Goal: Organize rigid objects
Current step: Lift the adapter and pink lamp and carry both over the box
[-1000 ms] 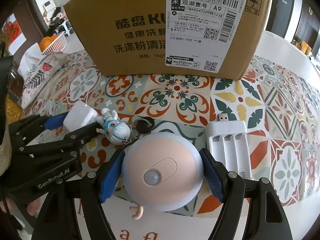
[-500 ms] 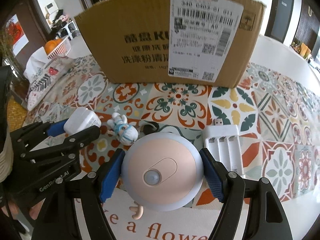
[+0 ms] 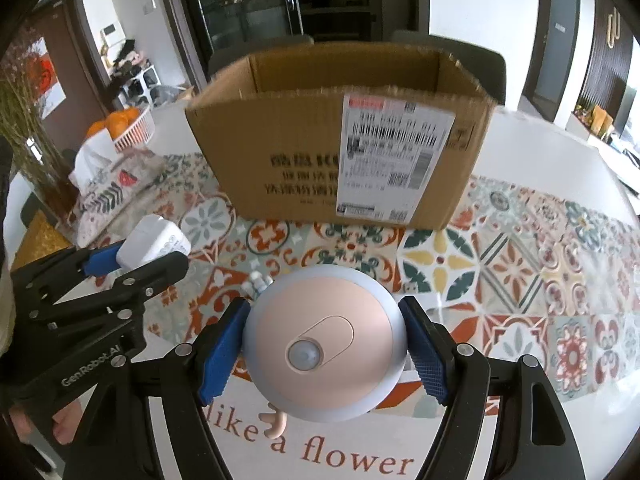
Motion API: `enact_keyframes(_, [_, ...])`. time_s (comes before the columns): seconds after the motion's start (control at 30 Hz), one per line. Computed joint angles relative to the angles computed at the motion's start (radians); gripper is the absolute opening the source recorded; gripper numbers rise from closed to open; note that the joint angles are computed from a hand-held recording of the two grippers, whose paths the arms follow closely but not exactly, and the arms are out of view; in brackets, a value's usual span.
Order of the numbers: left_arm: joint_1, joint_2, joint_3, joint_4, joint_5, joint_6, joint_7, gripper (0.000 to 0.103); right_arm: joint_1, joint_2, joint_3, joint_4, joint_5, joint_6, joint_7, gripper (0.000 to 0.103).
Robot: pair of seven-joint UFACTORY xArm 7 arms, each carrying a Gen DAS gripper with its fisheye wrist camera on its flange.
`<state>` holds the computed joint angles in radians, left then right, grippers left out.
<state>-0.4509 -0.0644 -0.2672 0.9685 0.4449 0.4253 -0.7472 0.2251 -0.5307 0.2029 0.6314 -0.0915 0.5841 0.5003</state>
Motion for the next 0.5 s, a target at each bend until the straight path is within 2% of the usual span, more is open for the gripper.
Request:
enact_keyframes(0.27, [0.01,-0.036,-0.012,0.039,0.031,0.017,-0.019,0.045,-0.027,-0.031,0.011,0.045,-0.034,0.011,0.012,0.075])
enact_keyframes(0.5, [0.014,-0.049,-0.018,0.086,0.014,0.033,0.004,0.045,-0.05,-0.056,0.014,0.085,-0.056,0.017,0.014,0.075])
